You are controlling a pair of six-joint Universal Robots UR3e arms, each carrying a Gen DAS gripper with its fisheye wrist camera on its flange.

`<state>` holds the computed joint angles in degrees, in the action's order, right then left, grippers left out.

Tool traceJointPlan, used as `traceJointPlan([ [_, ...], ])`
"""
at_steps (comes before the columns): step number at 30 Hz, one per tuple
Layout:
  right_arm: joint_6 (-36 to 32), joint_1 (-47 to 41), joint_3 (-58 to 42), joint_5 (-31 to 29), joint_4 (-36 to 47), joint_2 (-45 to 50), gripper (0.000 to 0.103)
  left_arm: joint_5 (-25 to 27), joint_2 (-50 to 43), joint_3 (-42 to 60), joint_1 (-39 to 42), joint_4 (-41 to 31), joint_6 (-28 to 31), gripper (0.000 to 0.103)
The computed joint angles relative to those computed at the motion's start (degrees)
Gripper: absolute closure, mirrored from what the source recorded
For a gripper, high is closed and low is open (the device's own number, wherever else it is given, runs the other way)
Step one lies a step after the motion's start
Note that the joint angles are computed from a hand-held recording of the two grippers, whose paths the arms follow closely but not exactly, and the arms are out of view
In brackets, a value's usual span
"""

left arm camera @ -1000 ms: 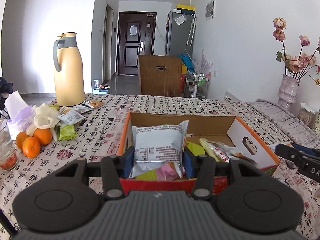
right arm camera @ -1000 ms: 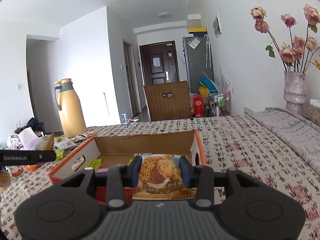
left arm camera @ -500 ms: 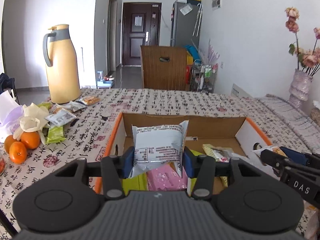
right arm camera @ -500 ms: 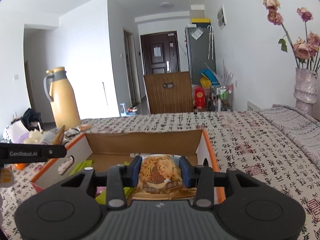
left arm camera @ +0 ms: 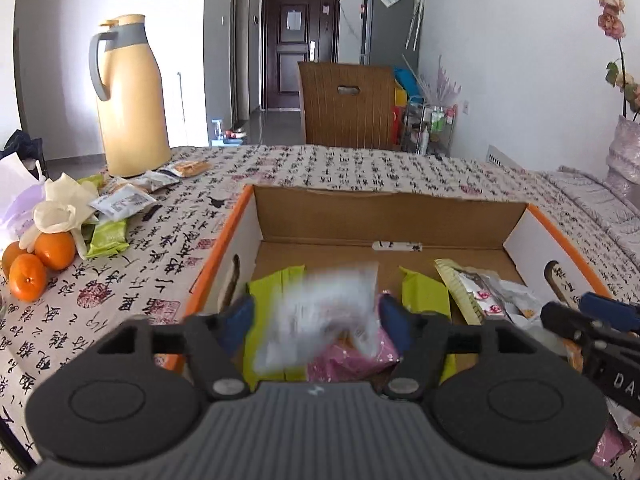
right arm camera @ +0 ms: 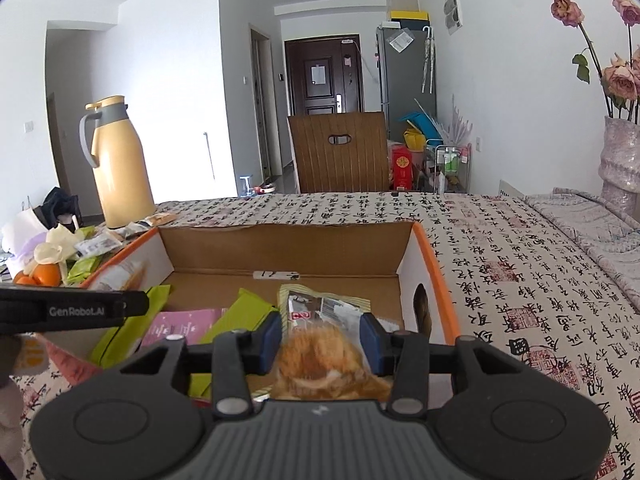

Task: Organize snacks
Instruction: 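Lower both packets into the box and open both grippers, then move both tools back toward the remaining snacks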

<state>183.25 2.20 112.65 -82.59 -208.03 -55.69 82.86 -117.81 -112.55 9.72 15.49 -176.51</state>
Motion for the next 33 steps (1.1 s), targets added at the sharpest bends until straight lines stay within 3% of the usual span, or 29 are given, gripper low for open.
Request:
traceJointPlan([
  [2,0.4,0.0,1.0,-0.6,-2.1,0.1,0.015,0.4,0.3,-1.7,0.2,3.1,-1.1,0.001],
  [5,1.1,-0.4,2.7,-0.4,-4.8,-0.2,0.0,-1.8,1.6,-4.1,1.3,6.4,-1.0,0.0],
  [19,0.9,-1.6,10.8,0.3,-8.5,-5.6,0.0,-5.8,7.1,-12.0,5.1,10.7,-2.4,0.0],
  [33,-0.2,-7.0,29.7,6.2,-22.5,-14.1,0.0,-17.5,19.9,-32.2,15.8,20.4,1.3,0.0],
])
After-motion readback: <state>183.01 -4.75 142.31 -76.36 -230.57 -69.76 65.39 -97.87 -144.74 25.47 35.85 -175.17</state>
